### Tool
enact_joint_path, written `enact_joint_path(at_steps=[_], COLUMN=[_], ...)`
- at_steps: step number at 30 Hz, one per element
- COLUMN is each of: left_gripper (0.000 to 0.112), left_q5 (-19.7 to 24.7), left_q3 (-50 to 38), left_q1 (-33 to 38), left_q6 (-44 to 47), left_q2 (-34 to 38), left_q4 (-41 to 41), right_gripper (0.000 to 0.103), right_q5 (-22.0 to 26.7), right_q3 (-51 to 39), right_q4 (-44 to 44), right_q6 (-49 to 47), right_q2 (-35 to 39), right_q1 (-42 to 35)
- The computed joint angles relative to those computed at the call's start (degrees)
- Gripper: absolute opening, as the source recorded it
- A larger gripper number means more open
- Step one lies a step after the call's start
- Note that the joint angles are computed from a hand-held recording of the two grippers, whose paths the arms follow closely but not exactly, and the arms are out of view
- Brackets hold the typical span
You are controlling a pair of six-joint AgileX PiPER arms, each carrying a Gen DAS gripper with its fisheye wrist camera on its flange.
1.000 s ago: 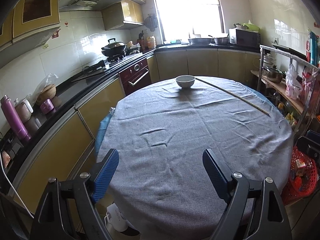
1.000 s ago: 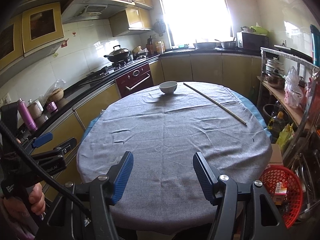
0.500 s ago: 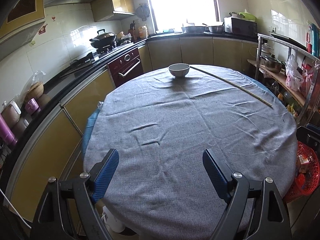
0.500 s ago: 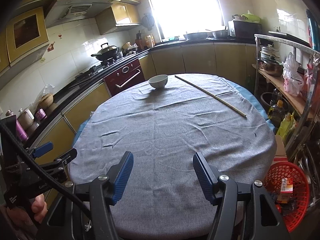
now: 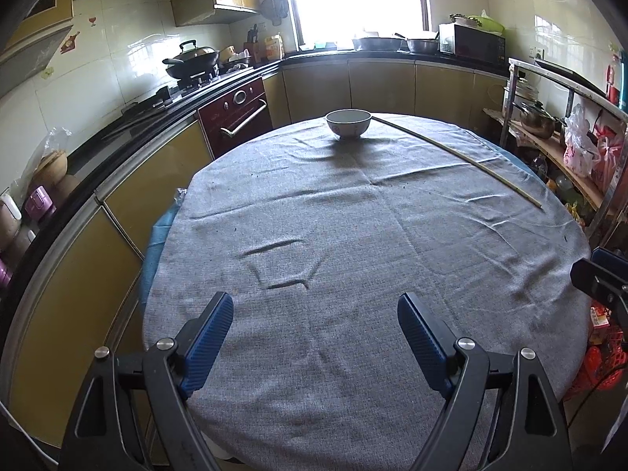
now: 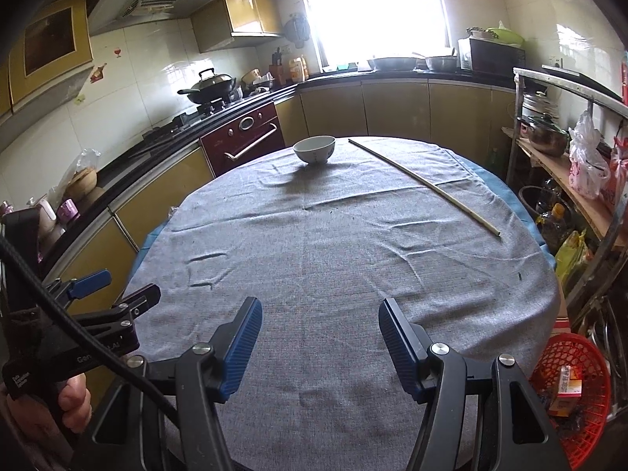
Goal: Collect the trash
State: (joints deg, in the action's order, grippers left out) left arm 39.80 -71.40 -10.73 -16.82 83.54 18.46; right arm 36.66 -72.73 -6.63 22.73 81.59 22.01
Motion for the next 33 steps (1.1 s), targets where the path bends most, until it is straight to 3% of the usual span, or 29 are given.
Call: enact_joint_path(at_steps=[17,33], left_gripper=[0.086,0.086], left_q5=[1.6,1.9], left_q3=[-2.6,-2.2], left_q1=[-1.6,-2.1], left_q6=[-1.6,-1.2], left_q2=[3.9,3.7], left_q4=[1.9,1.6], right_gripper=[0.066,0.066], right_q5=[-1.5,-2.3], right_q3=[0.2,1.6], right_q4=[7.5,9.2], right_q6=[-6.7,-7.6], right_q2=[3.3,3.1], right_q1=[-4.1,-4.8])
